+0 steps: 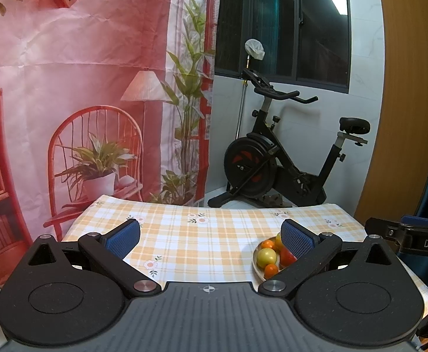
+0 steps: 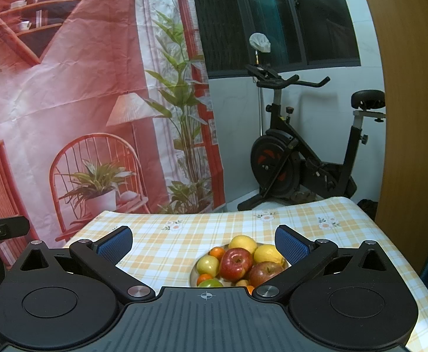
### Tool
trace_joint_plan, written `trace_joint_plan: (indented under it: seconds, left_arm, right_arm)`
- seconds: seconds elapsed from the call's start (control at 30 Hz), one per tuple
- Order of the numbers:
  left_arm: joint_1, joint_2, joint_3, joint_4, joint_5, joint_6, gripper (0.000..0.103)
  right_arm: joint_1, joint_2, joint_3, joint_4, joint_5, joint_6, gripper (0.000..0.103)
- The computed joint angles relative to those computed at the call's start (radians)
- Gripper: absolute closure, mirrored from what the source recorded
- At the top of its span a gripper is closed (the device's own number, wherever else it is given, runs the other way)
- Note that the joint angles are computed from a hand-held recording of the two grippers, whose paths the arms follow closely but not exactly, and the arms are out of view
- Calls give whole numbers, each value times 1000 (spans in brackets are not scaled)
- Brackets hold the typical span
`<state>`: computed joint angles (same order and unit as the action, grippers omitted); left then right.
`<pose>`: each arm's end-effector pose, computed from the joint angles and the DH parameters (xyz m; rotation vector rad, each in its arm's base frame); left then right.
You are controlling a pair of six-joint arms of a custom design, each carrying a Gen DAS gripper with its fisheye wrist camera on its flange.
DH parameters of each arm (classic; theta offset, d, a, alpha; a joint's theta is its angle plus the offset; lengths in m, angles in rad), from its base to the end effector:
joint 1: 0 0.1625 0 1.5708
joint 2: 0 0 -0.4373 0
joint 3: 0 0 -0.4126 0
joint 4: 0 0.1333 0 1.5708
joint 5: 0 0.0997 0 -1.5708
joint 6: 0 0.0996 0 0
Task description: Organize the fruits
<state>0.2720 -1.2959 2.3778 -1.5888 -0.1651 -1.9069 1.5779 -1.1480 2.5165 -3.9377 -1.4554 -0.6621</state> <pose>-0.2716 -0.3161 0.1240 0.2976 1.8625 -1.4611 0.1476 -0.3985 0.1873 0.9248 -2.4124 1.3812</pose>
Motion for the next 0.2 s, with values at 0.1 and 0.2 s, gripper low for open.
trace_joint_plan:
  seconds: [0.1,0.2]
  left_arm:
    - [2,-3,4,-16,1,10,0]
    - [3,-1,1,-6,-2,-3,0]
  right_arm:
    - [0,0,0,0,0,0,0]
    - [0,-1,-1,2,0,0,0]
